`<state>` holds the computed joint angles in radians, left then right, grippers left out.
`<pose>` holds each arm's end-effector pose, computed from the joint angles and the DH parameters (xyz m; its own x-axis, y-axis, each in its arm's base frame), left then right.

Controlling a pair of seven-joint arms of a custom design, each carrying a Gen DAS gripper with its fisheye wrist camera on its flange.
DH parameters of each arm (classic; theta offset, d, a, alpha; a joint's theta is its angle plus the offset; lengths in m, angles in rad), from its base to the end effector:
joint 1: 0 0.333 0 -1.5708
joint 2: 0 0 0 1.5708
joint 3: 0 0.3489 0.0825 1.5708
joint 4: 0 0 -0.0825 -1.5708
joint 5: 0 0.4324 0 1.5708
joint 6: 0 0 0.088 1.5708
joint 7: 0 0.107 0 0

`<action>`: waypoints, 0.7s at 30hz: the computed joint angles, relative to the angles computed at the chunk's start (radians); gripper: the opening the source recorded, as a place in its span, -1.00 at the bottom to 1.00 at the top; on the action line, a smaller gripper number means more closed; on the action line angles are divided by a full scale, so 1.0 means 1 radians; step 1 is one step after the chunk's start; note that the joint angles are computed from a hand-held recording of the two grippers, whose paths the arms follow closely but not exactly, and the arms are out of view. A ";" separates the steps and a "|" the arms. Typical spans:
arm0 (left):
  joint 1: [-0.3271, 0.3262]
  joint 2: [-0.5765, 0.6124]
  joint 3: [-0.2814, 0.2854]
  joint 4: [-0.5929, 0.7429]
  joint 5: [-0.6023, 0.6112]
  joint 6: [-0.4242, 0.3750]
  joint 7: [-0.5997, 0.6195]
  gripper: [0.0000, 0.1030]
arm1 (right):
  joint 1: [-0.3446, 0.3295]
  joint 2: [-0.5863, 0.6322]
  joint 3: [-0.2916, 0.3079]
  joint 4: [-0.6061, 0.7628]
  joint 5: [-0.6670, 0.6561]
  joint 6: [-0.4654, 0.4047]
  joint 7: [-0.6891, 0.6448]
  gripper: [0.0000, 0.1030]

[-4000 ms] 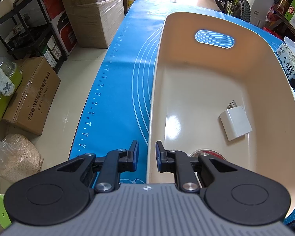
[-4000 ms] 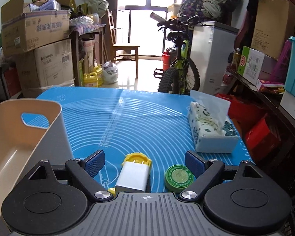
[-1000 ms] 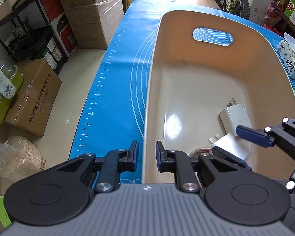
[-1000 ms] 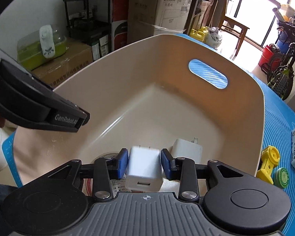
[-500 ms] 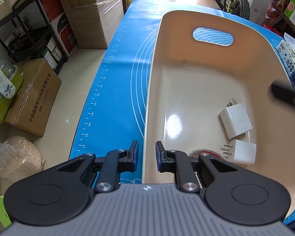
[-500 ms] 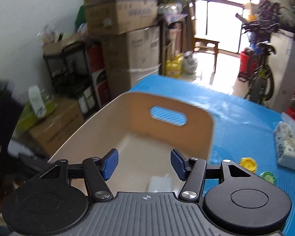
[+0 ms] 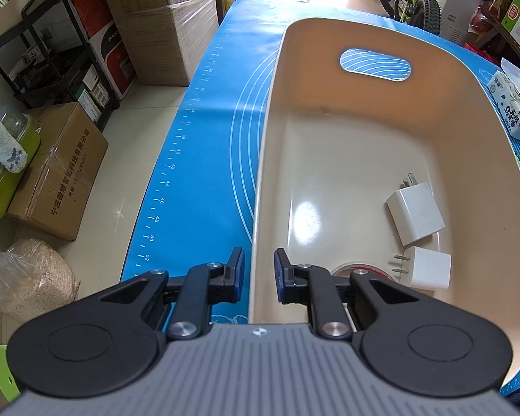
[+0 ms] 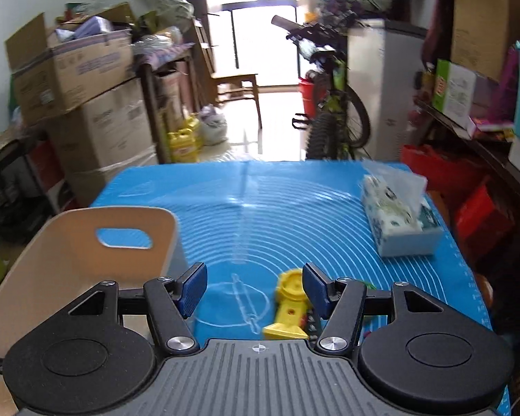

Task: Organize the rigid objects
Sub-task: 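Carry the small white charger into the bin and open the right gripper, then grasp the yellow toy piece with the right gripper and lift it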

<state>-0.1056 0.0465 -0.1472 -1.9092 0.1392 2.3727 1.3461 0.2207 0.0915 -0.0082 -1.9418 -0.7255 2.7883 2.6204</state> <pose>0.6341 -0.1607 0.5300 -0.0994 -0.9946 -0.0298 -0.9032 0.1027 -0.4168 0.6486 0.1710 0.5259 -0.1914 -0.9748 -0.1146 -0.6255 0.2111 -0.7511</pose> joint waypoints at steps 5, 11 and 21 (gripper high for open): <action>-0.001 0.000 0.000 0.000 -0.001 0.001 0.000 -0.60 | 0.000 0.041 -0.009 0.011 0.041 -0.032 -0.002 0.33; -0.002 0.003 0.000 0.002 0.001 -0.001 -0.003 -0.60 | 0.015 0.102 -0.030 0.054 -0.014 -0.071 0.005 0.33; -0.005 0.006 0.000 0.008 0.005 -0.006 -0.006 -0.60 | 0.031 0.164 -0.044 0.094 -0.014 -0.087 -0.081 0.28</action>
